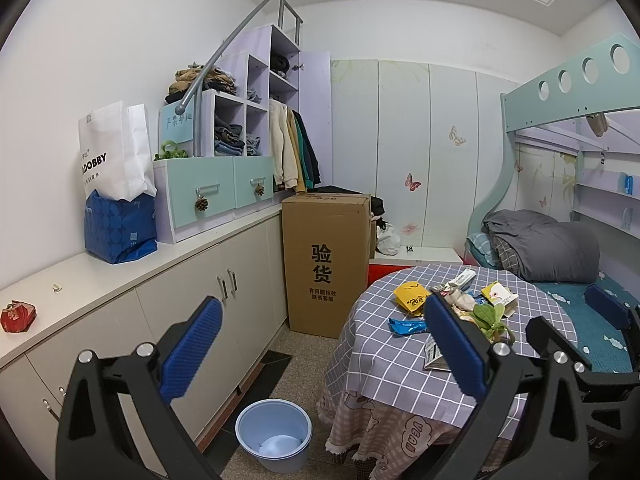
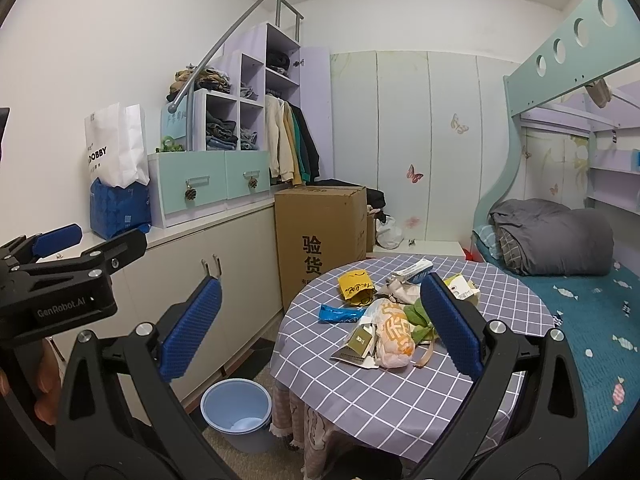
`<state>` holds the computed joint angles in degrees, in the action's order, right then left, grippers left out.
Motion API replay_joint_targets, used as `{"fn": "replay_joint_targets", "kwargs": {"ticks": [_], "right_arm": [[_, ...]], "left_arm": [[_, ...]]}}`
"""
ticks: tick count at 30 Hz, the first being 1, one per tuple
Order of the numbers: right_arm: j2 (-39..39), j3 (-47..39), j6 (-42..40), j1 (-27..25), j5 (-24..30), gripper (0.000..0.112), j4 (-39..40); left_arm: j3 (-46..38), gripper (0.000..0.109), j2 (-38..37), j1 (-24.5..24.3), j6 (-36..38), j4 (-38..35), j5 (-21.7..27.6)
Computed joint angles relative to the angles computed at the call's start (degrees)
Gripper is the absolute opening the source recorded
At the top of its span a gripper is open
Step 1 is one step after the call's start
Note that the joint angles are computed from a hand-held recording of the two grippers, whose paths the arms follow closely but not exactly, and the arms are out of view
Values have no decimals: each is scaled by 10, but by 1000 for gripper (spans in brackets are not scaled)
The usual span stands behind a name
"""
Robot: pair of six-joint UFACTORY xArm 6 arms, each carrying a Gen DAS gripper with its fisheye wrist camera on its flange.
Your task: Collect trash
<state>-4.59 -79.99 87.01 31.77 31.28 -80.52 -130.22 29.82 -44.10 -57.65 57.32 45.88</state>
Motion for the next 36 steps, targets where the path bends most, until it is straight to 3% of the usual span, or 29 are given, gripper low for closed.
{"fn": "replay_joint_targets", "kwargs": {"ticks": [36], "right_arm": [[-2, 2, -19, 1, -6, 97, 19]], "left_arm": [[1, 99, -1, 0, -1, 0, -1]]}}
